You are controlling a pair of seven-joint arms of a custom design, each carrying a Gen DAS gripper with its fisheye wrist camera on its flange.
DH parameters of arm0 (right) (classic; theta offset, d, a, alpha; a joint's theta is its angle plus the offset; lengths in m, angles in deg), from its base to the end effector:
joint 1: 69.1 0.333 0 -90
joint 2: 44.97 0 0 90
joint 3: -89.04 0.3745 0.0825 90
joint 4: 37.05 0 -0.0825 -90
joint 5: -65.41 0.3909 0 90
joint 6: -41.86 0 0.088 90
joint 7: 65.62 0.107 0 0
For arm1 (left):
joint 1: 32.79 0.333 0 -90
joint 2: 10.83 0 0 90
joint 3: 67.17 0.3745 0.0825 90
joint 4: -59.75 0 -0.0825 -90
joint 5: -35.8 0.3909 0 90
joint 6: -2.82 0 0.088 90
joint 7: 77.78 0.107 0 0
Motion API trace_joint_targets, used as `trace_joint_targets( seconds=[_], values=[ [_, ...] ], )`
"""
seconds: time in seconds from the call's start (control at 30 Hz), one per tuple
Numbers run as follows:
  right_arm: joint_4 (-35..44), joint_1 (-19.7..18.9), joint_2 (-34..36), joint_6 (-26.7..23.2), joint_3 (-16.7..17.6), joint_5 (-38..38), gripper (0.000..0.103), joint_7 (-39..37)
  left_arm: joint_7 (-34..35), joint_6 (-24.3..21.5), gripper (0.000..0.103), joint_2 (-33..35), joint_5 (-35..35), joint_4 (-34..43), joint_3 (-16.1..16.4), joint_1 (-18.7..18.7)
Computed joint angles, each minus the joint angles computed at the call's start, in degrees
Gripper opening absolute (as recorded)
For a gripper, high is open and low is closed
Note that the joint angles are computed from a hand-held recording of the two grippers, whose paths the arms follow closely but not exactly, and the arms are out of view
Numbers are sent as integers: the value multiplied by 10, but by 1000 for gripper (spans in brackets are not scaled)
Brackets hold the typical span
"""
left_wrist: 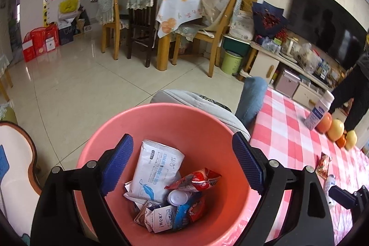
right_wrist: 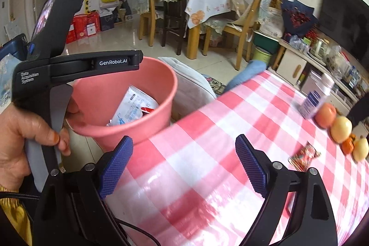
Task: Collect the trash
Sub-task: 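Move both tools back over the table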
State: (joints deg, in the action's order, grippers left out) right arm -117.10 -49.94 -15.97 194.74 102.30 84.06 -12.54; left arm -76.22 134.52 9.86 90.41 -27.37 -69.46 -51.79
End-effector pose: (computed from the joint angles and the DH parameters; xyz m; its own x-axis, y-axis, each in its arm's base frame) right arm 0.6918 0.3719 0.5597 0.7724 -0.6334 0.0475 -0.3983 -0.5412 -0.7406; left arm 0.6914 -0.2453 0.5595 0.5657 -0.8151 0.1253 -0.4608 -0.4384 -0.7717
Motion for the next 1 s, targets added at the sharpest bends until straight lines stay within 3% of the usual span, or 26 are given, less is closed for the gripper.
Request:
trace_joint_targets(
  seconds=[0.17,0.53,1.0],
  values=[
    [-46,-15,-30,18,-4,15,94,5,7,4,88,8,1,12,0,-6],
    [-122,-50,-80,35,-3,65,95,-18,18,61,88,30,0,35,2,-19],
    [-153,-90,-105,27,-14,157,95,-46,114,86,88,76,-87,91,6,-40]
  ],
)
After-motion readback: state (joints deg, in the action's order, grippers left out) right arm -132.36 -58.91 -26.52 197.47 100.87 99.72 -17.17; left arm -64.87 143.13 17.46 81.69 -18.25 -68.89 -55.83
